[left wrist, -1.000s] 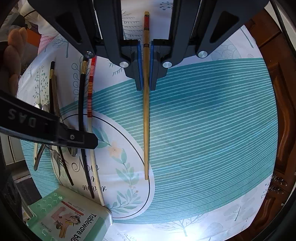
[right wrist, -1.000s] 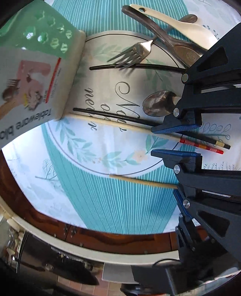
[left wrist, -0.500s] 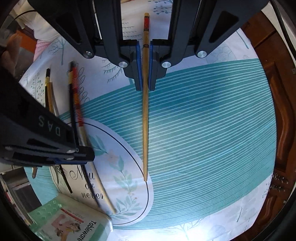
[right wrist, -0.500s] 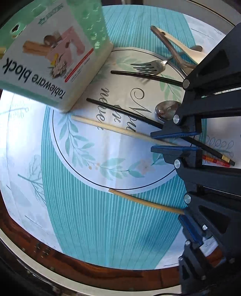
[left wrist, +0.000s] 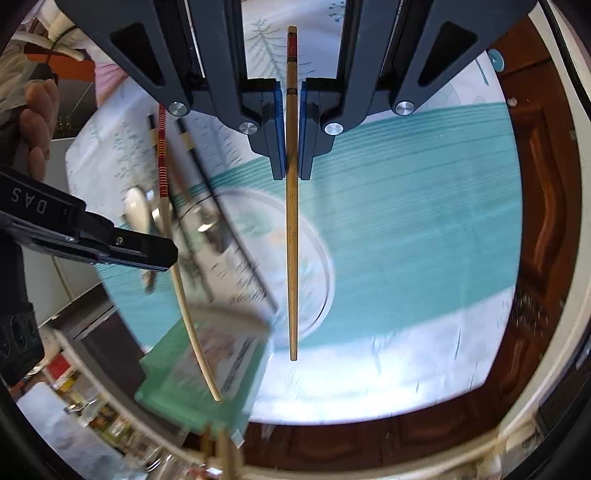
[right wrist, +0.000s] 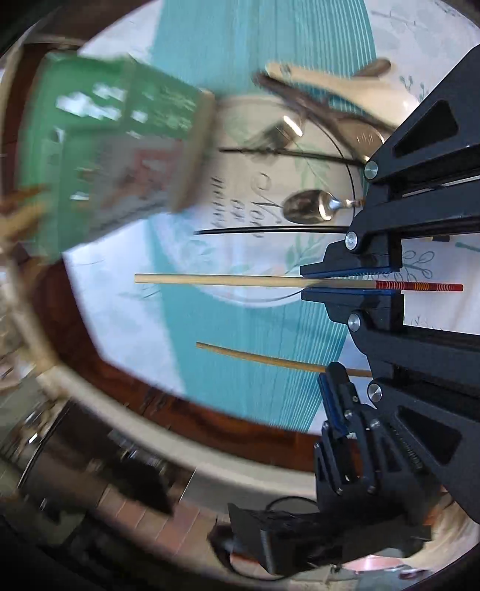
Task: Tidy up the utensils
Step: 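Lift both held chopsticks upright above the green holder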
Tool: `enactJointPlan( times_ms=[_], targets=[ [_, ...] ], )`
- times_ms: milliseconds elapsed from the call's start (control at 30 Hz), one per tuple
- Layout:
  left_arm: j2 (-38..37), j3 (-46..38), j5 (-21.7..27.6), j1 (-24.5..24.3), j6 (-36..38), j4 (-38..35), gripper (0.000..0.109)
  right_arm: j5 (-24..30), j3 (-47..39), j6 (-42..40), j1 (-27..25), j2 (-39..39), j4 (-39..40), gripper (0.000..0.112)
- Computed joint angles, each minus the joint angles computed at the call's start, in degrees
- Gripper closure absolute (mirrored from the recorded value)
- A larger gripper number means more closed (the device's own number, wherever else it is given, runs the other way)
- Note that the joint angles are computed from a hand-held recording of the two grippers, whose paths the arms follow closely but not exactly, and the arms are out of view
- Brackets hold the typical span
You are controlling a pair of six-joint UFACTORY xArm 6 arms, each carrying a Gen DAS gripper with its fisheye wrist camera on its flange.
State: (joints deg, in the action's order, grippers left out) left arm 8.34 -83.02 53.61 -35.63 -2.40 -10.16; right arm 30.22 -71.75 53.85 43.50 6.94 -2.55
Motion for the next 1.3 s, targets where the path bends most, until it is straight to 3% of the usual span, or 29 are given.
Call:
enactJointPlan(
  times_ms=[233,367,533,733,967,1133,1300],
  targets=[
    [1.7,-9.9,-6.0,-4.2,-3.2,2.2,0.105,1.4,4.8,8.9,-2.5,-14.3,-16.8,0.108],
    [6.4,-19.0,-10.7,-6.6,-8.9,9.1,0.105,5.1,1.6,13.1,-4.5,-17.1,-27.3,0.108],
    [16.0,-32.9,-14.9,-8.3,-20.6,23.8,0.105,8.3,-2.1,17.8,-7.0,-18.8,-37.1,0.108],
    [27.6,-49.1,-18.1,-8.4,-31.3,32.6,0.105,6.5,-5.6,25.5,-10.7,-16.9,-49.0,0.107],
    [35.2,-56.0,-22.5,-5.9,-40.8,35.1,0.105,1.1,-5.7,40.4,-15.8,-12.4,-63.6,0.108],
    [42.1,-63.9,-22.4,-6.0,-40.8,37.3,0.104,-2.6,-7.2,45.8,-18.4,-6.8,-71.3,0.107],
    [43.8,-63.2,-25.2,-5.9,-41.5,40.2,0.104,-6.6,-10.5,50.2,-20.3,-0.1,-77.4,0.107]
  ],
)
